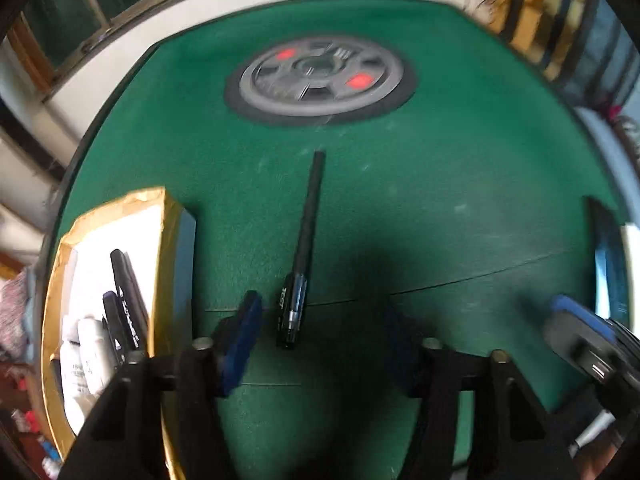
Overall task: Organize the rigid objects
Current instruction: 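Move the left gripper to the black TEST pen and grasp it, then grasp the black pen with the right gripper while the left holds it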
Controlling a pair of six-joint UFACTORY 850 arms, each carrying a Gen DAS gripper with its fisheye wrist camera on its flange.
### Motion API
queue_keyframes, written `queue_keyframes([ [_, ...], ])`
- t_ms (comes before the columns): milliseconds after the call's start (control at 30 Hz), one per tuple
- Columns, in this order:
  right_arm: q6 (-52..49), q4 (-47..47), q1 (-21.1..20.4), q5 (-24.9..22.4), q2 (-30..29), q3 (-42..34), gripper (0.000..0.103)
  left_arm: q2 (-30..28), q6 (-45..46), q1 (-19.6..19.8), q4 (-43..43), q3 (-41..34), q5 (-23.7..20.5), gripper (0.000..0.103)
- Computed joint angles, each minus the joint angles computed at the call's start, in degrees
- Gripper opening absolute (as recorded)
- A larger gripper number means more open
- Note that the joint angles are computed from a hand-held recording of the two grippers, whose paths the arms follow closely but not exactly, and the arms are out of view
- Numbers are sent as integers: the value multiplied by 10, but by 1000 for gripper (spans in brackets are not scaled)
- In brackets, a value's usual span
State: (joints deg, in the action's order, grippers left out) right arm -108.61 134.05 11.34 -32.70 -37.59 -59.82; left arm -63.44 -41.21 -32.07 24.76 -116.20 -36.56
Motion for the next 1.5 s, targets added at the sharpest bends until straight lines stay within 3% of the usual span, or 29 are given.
queue_keyframes([
  [167,29,-50,-16,-88,-24,-4,31,-17,-67,-12,77,-15,-17,55],
  [300,13,-58,-18,-111,-26,1,31,-45,-78,-9,64,-66,-61,56],
  [433,12,-76,-31,-154,-30,10,31,-37,-102,2,28,-57,-47,54],
  [467,7,-72,-33,-160,-31,13,31,-35,-115,1,34,-51,-41,48],
  [567,17,-82,-45,-187,-41,11,31,-48,-104,-9,31,-74,-53,9],
  [700,16,-97,-59,-227,-52,14,31,-80,-111,-24,74,-128,-114,8],
  [833,14,-103,-74,-287,-65,20,31,-57,-137,-23,64,-88,-81,8],
  [900,-6,-85,-74,-297,-62,27,31,-47,-156,-30,82,-68,-82,7],
  [1067,15,-140,-81,-343,-86,2,31,-52,-175,-31,73,-80,-90,7],
  [1200,31,-161,-89,-366,-102,-13,31,-61,-151,-31,54,-100,-112,8],
  [1500,56,-192,-90,-390,-126,-41,31,-65,-154,-20,45,-102,-94,8],
])
